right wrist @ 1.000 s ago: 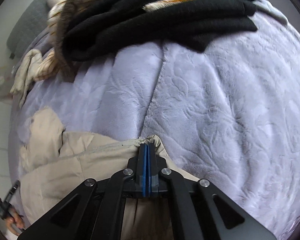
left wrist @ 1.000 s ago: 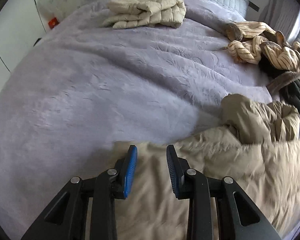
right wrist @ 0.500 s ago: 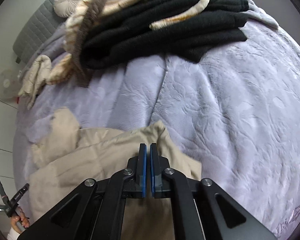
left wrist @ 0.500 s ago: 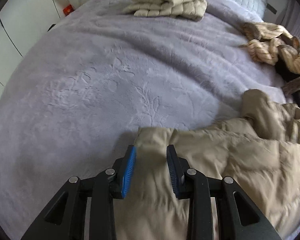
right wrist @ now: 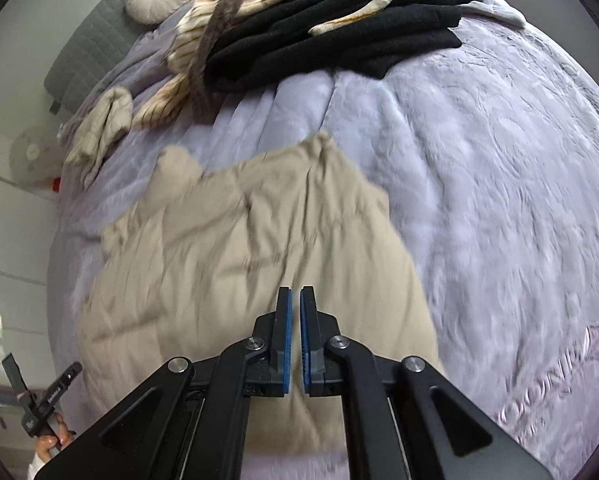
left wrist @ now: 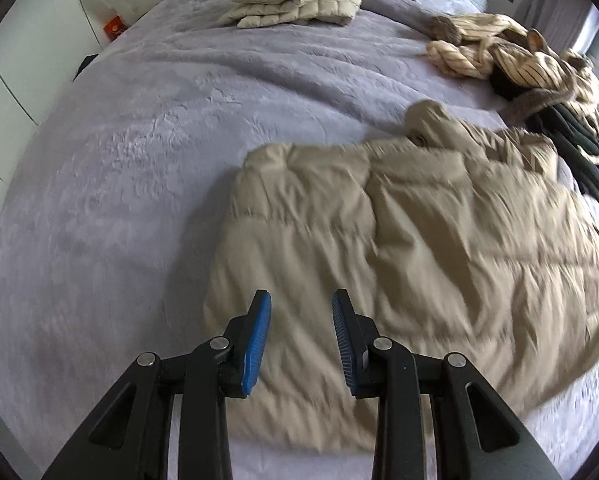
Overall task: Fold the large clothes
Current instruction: 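Open both tools and withdraw them from the folded jacket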
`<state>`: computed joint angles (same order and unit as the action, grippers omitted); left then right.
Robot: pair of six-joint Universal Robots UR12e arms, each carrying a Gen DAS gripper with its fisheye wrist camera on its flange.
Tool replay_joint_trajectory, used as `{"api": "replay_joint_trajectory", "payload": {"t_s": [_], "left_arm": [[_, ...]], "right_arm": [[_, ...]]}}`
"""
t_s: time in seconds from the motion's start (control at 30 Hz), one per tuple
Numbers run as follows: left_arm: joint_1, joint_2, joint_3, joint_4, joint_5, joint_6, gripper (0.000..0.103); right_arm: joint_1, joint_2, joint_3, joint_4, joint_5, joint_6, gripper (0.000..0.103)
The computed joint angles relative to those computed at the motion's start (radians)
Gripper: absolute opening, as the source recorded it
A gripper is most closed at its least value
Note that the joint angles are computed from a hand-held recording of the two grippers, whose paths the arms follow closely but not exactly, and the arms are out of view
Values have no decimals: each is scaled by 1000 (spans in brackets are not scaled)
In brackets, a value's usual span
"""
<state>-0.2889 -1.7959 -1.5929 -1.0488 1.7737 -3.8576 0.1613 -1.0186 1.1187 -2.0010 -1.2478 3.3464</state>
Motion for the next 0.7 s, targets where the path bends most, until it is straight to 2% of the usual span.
{"api": "replay_joint_trajectory", "payload": {"t_s": [0.03, 0.07, 0.1, 0.13, 0.17, 0.4, 0.47, 0.53, 0.57, 0.7], "left_arm": [[-8, 5, -2, -3, 8, -6, 37], [-14, 8, -2, -4, 15, -10, 63], [-22, 14, -6, -1, 30, -22, 91], [-35, 25, -15, 14, 61, -41, 95], [-42, 32, -21, 25, 73, -43, 95], [-63, 58, -24, -34, 37, -67, 95], [-71, 62, -20, -56, 35, -73, 95], [-78, 66, -19, -68, 26, -77, 96], [-81, 68, -19, -71, 21, -78, 103], [-94, 78, -26, -80, 8, -88, 103]], "right_arm": [[3, -9, 8, 8, -2, -12, 18], [5, -18, 17, 9, -2, -17, 24], [6, -29, 30, 6, -2, -21, 40], [8, -41, 43, 1, -4, -22, 46], [10, -51, 55, -7, -4, -22, 51], [19, -103, 108, 4, 1, -31, 52], [21, -120, 128, 4, 8, -36, 60], [22, -138, 151, -7, 21, -39, 74], [22, -149, 165, -17, 24, -38, 82], [23, -178, 205, -38, 39, -21, 85]]}}
